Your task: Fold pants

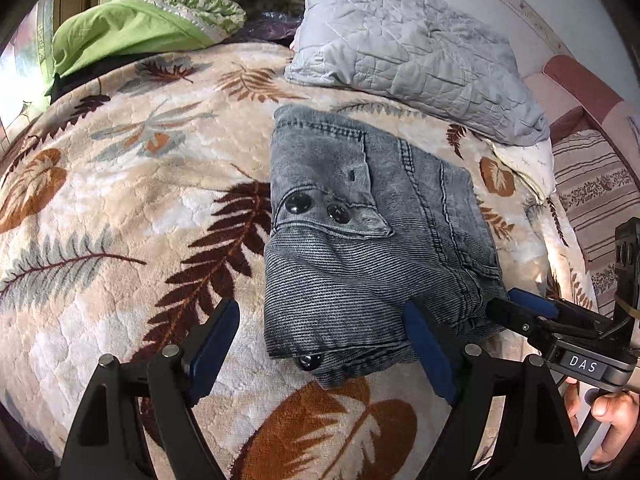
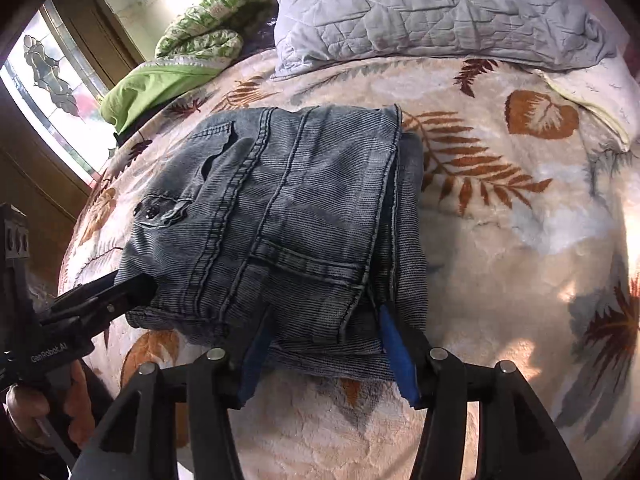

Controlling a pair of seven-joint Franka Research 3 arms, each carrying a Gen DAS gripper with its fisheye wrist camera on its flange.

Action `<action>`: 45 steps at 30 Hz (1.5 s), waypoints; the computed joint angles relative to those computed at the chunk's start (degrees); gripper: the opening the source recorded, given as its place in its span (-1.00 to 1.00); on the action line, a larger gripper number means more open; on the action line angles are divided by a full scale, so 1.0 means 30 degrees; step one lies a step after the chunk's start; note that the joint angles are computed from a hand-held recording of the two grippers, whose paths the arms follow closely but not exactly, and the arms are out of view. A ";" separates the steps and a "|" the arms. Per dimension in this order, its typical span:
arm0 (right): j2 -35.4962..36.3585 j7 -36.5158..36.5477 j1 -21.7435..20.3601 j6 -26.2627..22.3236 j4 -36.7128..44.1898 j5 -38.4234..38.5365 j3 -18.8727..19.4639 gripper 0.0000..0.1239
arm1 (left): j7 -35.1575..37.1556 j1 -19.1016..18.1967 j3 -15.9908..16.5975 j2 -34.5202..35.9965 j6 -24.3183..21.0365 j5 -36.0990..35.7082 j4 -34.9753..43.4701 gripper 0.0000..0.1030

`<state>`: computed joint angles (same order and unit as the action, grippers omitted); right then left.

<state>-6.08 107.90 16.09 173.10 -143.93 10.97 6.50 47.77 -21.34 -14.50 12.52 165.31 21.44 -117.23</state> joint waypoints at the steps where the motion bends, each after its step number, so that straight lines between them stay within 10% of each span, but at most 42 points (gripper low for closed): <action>1: -0.0587 0.0735 -0.0392 0.0307 -0.0406 -0.0899 0.0324 0.03 | -0.1212 -0.0653 0.0718 -0.0456 0.0016 0.1531 -0.0208 0.64; 5: -0.3175 0.5736 -0.5813 0.3049 -0.2905 -0.5724 0.5297 0.18 | -0.6641 -0.1797 0.1965 -0.1786 -0.0380 0.7779 -0.0799 0.64; 11: -0.5645 0.7332 -1.0388 0.5825 -0.5746 -0.3748 1.1279 0.19 | -0.8607 -0.1304 0.0582 -0.2404 -0.2476 0.9921 -0.1013 0.64; 29: -0.7833 0.6883 -1.2065 0.4544 -0.6294 -0.2300 1.4237 0.46 | -0.8510 -0.1826 -0.0608 -0.1759 -0.5440 0.8486 -0.0228 0.73; 45: -0.9699 0.7198 -1.0777 0.1756 -0.5386 -0.4873 1.2691 0.47 | -0.9328 -0.1623 -0.0590 -0.2398 -0.4499 0.9370 -0.0138 0.82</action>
<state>-35.17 129.50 -16.24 178.37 -160.09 -3.65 44.58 19.78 -26.21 -16.27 5.33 151.81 49.55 -117.64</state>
